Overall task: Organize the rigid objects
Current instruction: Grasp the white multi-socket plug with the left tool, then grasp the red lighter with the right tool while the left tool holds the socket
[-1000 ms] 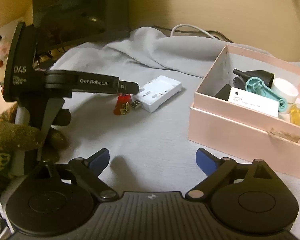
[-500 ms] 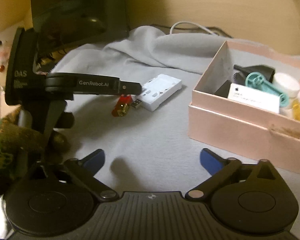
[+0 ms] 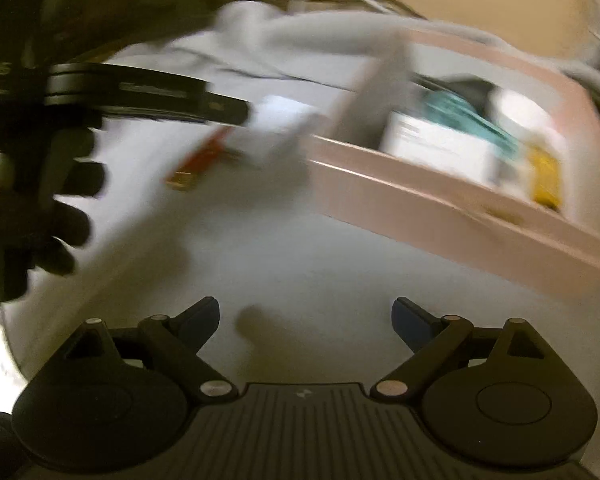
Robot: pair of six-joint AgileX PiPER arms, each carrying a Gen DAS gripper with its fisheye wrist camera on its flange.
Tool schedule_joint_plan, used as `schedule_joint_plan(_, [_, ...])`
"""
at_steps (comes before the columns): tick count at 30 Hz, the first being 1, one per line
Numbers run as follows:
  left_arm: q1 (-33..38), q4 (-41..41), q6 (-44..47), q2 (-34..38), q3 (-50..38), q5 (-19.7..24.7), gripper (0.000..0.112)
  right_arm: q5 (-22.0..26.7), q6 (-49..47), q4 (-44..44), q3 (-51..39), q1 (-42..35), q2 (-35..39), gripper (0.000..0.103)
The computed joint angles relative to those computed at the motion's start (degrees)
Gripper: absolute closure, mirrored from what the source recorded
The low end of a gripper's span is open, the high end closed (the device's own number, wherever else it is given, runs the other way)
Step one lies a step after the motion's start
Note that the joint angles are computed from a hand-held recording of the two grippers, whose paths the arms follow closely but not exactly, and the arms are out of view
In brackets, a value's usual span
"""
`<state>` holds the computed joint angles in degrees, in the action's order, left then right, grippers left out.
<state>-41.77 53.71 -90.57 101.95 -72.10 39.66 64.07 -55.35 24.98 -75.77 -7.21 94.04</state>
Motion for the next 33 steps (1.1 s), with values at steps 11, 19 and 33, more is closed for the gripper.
schedule_joint_plan(11, [6.32,-14.72,22.2,5.58,-3.98,-8.98,0.058,-18.9,30.13,-10.07,9.6,-4.01,-11.73,0.009])
schedule_joint_plan(19, [2.38,-11.3,20.93,10.5,-10.84,-1.01,0.042,-17.17,25.49,-9.28,9.77,-7.6,-11.73,0.009])
schedule_joint_plan(33, [-5.27,6.79,-11.04,-0.56,2.07,6.06,0.092,-11.28,-16.0,9.42,11.65,-10.32,-12.31,0.018])
